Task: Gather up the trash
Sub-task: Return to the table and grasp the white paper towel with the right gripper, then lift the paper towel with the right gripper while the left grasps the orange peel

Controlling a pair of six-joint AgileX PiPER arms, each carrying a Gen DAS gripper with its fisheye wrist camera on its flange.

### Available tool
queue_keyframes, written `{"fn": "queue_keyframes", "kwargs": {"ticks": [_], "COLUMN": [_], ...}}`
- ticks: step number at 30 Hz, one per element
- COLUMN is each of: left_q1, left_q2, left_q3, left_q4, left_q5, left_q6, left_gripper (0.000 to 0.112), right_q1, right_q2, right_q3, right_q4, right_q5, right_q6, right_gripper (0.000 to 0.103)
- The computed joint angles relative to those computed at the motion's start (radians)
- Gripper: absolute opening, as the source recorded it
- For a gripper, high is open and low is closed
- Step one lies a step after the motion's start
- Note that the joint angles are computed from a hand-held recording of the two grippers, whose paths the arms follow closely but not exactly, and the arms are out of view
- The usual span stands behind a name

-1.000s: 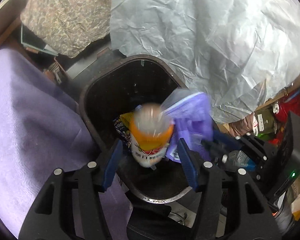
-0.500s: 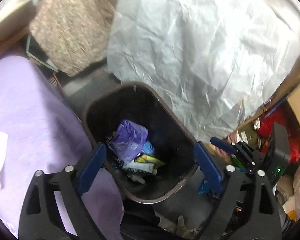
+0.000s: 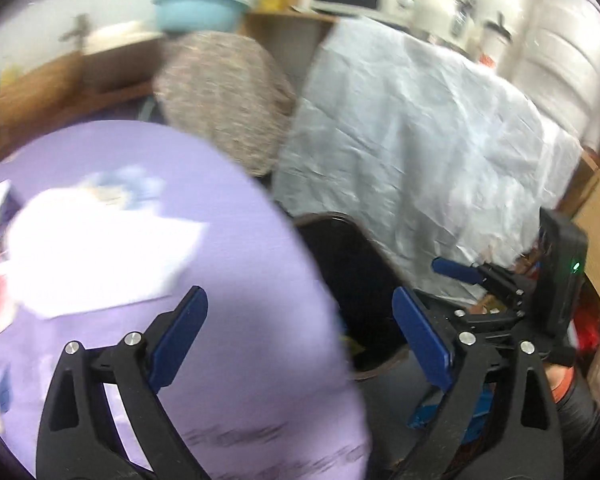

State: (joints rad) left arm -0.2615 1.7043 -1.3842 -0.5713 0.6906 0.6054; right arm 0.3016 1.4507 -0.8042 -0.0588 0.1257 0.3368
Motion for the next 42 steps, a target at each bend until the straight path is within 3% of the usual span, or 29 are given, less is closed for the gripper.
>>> {"fn": "queue_keyframes", "kwargs": {"ticks": [6, 8, 19, 22, 24, 25, 26, 27, 28, 36, 42], "left_q1": [0.232, 0.317, 0.589, 0.579, 0.579, 0.572, 0.574, 0.573, 0.575, 0.567, 0.5], "left_q2": [-0.103, -0.138, -0.183, -0.182, -0.178, -0.179, -0.176, -0.175, -0.17, -0.157, -0.133], "left_q3": [0.111, 0.151, 0.255, 0.264, 0.263, 0.266, 0.265, 0.265, 0.264, 0.253, 0.214], "left_q4": [-0.03, -0.047, -0.186, -0.187, -0.192, -0.188, -0.193, -0.198, -0.202, -0.192, -0.134], "left_q5": [-0.002, -0.016, 0.011, 0.007, 0.007, 0.001, 0.002, 0.002, 0.002, -0.025, -0.086], "left_q6": [0.071, 0.115, 0.329, 0.326, 0.341, 0.336, 0.343, 0.346, 0.35, 0.356, 0.325], "left_gripper": [0.093, 0.093, 0.093, 0.093, 0.093, 0.093, 0.093, 0.093, 0.093, 0.093, 0.093], "right_q1": [0.135, 0.174, 0.274, 0.28, 0.278, 0.278, 0.278, 0.279, 0.28, 0.268, 0.22], "right_q2": [0.153, 0.25, 0.59, 0.669, 0.704, 0.715, 0.705, 0.701, 0.693, 0.466, 0.273], "right_q3": [-0.271, -0.423, -0.98, -1.1, -1.15, -1.16, -1.141, -1.136, -1.126, -0.834, -0.645], "right_q4": [0.068, 0.09, -0.035, -0.061, -0.042, -0.029, -0.016, -0.003, 0.012, 0.015, -0.046], "right_q5": [0.116, 0.204, 0.539, 0.616, 0.654, 0.662, 0.64, 0.638, 0.634, 0.4, 0.292], "right_q6": [-0.154, -0.214, -0.206, -0.202, -0.221, -0.232, -0.24, -0.251, -0.262, -0.189, -0.072], "right_gripper": [0.072, 0.072, 0.07, 0.058, 0.04, 0.036, 0.029, 0.01, 0.005, 0.004, 0.004]}}
